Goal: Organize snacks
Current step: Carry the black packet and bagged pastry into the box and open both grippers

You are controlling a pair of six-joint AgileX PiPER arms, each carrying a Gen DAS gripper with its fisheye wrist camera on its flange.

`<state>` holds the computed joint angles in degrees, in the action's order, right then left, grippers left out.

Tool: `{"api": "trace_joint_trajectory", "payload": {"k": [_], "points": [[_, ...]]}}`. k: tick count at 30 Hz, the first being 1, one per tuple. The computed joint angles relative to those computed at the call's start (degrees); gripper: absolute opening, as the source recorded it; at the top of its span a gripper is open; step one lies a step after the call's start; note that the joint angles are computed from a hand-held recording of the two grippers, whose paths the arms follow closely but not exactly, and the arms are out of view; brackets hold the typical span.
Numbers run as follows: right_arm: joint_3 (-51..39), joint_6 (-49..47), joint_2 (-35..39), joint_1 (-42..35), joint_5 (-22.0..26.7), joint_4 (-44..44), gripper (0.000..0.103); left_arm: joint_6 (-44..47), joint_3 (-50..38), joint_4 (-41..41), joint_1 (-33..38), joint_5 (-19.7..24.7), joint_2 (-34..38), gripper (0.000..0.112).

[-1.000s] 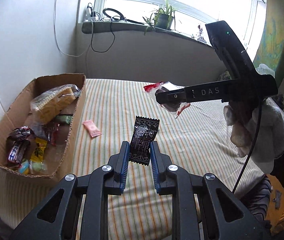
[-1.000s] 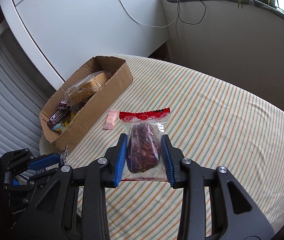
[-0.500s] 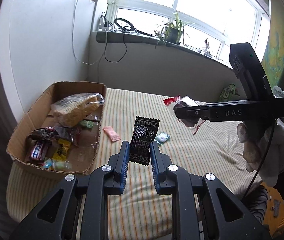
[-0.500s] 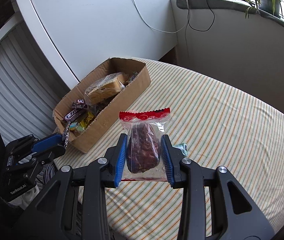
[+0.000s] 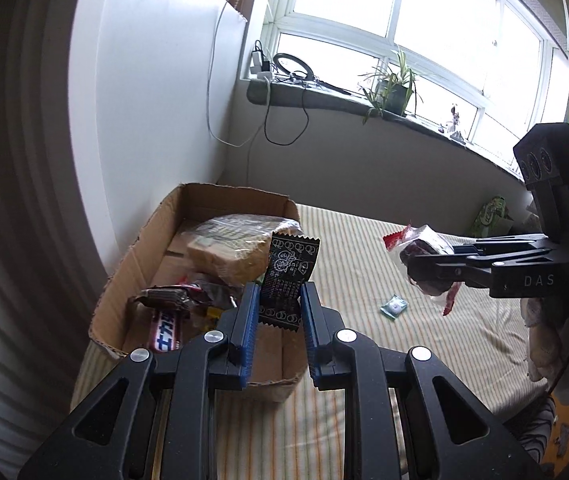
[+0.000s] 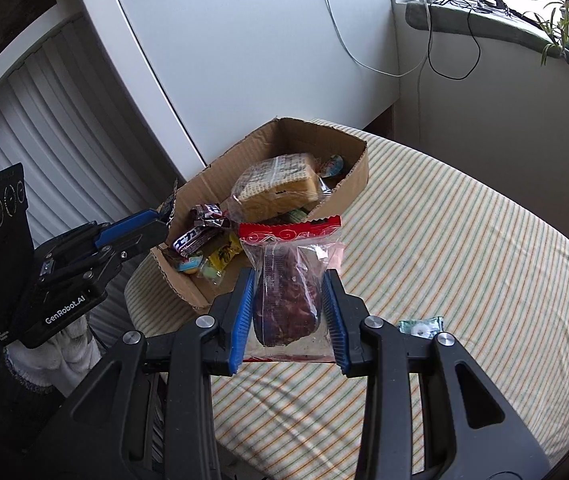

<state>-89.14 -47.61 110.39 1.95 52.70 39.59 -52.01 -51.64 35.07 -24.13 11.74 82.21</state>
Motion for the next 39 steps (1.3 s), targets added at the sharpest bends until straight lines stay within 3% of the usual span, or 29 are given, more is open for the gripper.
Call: {"api": "trace_joint_trajectory", "payload": {"k": [20,37,38,39], "points": [[-8.59,5.42,8.78,9.8,-1.8,-2.72,0.036,16.16,-4.3,-12.62,9.54,-4.15,7.41,0.019],[-9.7,5.67,11.16,12.91,-3.93,-4.38,0.037,16.0,-6.16,-12.11,10.41,-3.7,10.16,0.02],[-9.62,5.57,11.05,12.92,-4.04,-4.26,0.04,14.62,-6.16,-10.73,10.34,-3.57,10.13,0.02],[-9.14,5.32,10.65,12.91,-4.41,-4.08,0.051,13.86,-6.24,-10.02,10.31,-3.45,10.22,0.02]]}}
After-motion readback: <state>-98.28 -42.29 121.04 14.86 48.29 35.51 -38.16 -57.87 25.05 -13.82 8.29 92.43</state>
